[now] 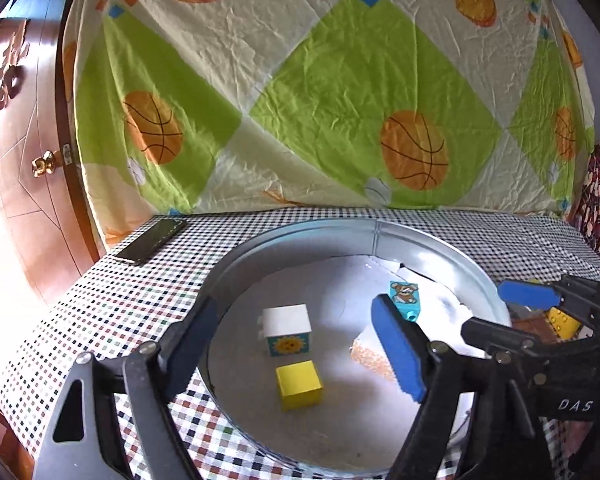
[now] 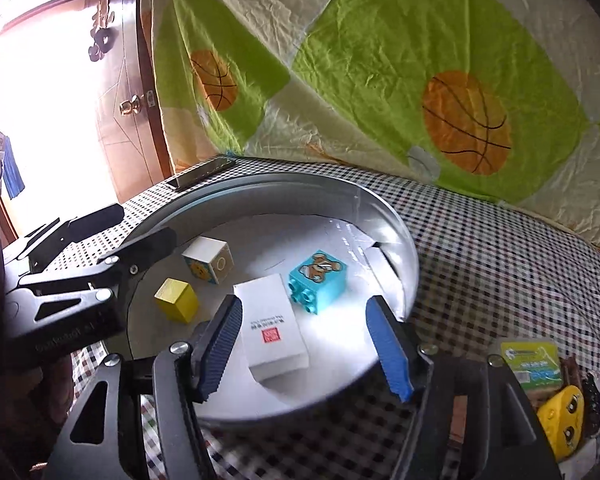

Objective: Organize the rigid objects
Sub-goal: 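Lower both held items into the tin and open both grippers, then withdraw both grippers from the tin toward the remaining toys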

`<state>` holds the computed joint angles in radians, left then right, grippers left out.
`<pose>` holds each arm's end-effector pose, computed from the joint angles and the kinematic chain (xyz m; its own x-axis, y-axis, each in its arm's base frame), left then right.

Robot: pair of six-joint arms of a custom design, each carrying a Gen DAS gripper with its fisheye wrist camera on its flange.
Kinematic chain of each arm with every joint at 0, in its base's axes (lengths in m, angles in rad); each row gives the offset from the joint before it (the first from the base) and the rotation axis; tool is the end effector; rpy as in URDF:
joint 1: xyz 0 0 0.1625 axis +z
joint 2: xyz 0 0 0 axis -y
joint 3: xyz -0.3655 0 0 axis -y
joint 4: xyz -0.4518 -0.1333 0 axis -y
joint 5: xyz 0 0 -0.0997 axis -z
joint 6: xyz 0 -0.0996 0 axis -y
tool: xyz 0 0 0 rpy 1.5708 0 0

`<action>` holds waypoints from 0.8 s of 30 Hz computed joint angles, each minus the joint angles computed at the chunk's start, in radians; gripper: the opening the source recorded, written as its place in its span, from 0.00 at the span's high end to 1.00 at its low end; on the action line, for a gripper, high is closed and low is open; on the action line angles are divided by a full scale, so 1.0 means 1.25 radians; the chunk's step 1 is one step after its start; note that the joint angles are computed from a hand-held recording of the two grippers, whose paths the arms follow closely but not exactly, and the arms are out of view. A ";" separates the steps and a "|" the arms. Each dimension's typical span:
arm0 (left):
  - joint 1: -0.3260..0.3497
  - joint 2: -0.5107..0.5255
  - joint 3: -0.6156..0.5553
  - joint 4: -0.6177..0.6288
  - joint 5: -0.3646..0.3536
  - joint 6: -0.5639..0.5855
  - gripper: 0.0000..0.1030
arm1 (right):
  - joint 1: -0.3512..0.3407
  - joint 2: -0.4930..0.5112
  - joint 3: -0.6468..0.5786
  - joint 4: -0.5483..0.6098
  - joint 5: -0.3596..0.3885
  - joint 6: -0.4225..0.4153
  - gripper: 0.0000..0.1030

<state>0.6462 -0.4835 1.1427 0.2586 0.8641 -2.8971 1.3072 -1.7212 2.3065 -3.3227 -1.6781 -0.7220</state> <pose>-0.3978 -0.5480 -0.0650 -0.5964 0.4744 -0.6475 0.8024 0.3746 -0.4647 0.0006 -0.4684 0.3270 -0.7689 0.0148 0.6392 -0.5405 0.5190 -0.6622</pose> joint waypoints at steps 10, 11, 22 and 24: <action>-0.089 0.029 0.038 -0.002 0.103 -0.001 0.14 | -0.232 -0.294 0.170 -0.065 0.127 0.011 0.27; -0.096 0.047 0.021 0.015 0.113 -0.006 0.14 | -0.253 -0.311 0.175 -0.070 0.125 0.015 0.26; -0.133 0.337 -0.346 0.337 0.183 -0.083 0.09 | -0.398 -0.383 0.150 0.024 0.141 0.070 0.26; -0.132 0.396 -0.436 0.401 0.182 -0.100 0.09 | -0.396 -0.373 0.142 0.035 0.130 0.069 0.26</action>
<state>0.4812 0.0109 0.5982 0.7601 1.0911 -3.0223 0.8128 -2.1873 2.4838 -3.2785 -1.5152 -0.6360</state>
